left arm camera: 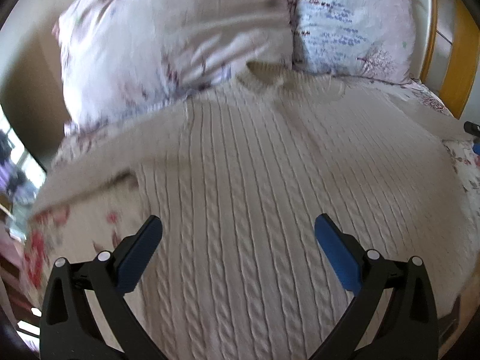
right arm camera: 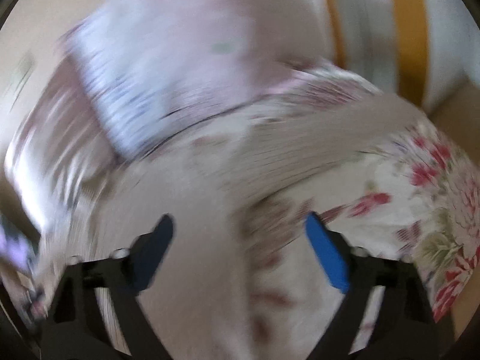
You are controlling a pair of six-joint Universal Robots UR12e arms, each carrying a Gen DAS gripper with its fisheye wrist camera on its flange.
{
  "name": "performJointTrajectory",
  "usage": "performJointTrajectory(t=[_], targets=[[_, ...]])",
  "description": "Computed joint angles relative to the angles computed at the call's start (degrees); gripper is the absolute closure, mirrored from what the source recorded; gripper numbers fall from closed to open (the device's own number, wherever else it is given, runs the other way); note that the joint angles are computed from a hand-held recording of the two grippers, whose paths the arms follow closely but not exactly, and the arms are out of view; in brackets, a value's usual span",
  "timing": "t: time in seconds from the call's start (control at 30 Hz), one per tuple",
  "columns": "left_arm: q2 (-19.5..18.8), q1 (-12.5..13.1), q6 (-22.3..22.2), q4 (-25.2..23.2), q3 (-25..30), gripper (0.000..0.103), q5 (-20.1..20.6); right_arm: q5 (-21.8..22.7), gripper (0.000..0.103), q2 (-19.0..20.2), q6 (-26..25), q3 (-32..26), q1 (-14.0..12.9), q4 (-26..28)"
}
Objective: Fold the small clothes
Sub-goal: 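Grasp the sweater sleeve cuff with the right gripper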
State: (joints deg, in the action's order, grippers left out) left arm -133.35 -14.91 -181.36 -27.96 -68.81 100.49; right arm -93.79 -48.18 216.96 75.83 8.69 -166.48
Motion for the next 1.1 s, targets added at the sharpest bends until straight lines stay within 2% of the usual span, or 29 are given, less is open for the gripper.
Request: performJointTrajectory(t=[0.03, 0.07, 0.17, 0.2, 0.27, 0.33, 0.4, 0.57, 0.67, 0.73, 0.8, 0.87, 0.97, 1.1], targets=[[-0.21, 0.23, 0.77, 0.82, 0.35, 0.002, -1.13, 0.59, 0.032, 0.19, 2.16, -0.2, -0.71, 0.68], [-0.42, 0.75, 1.5, 2.08, 0.65, 0.002, -4.25, 1.49, 0.033, 0.55, 5.82, -0.62, -1.96, 1.6], [-1.12, 1.56, 1.63, 2.11, 2.21, 0.002, -9.7, 0.56, 0.038, 1.14, 10.69, -1.08, -3.31, 3.05], [-1.5, 1.67, 1.55, 2.0, 2.92, 0.002, -10.49, 1.48, 0.04, 1.45, 13.33, -1.14, -4.08, 2.96], [-2.0, 1.69, 1.37, 1.76, 3.73, 0.002, -10.85, 4.38, 0.046, 2.22, 17.9, -1.43, -5.31, 3.14], [-2.73, 1.83, 1.38, 0.98, 4.96, 0.002, -12.52, 6.11, 0.051, 2.7, 20.4, -1.6, -5.98, 3.49], [-3.27, 2.08, 1.09, 0.64, 5.67, 0.002, -14.37, 4.73, 0.051, 3.25, 20.98, -2.65, -5.92, 3.94], [-4.55, 2.45, -0.15, -0.5, 7.46, 0.002, -16.39, 5.26, 0.054, 4.1, 22.92, -3.09, -6.46, 1.23], [-4.91, 2.89, -1.55, 0.62, 7.65, 0.002, -18.34, 5.0, 0.067, 4.41, 25.73, -2.8, -6.93, -0.62], [-5.27, 2.87, -1.5, 0.32, 8.25, 0.002, -17.9, 5.41, 0.078, 4.57, 29.58, -1.73, -7.53, -3.72], [-5.7, 2.83, -1.14, -1.12, 9.19, 0.002, -17.14, 5.84, 0.082, 4.73, 32.48, -1.1, -8.03, -5.72], [-6.12, 3.12, -2.12, -2.4, 9.91, 0.002, -18.17, 5.33, 0.085, 4.69, 32.25, -1.22, -8.07, -5.26], [-6.6, 3.36, -3.11, -3.93, 10.73, 0.002, -18.52, 2.5, 0.091, 4.74, 28.15, -2.76, -7.45, -1.74], [-6.83, 3.59, -3.8, -4.68, 11.09, 0.002, -18.64, -1.25, 0.093, 4.66, 22.62, -3.74, -6.36, -3.17]])
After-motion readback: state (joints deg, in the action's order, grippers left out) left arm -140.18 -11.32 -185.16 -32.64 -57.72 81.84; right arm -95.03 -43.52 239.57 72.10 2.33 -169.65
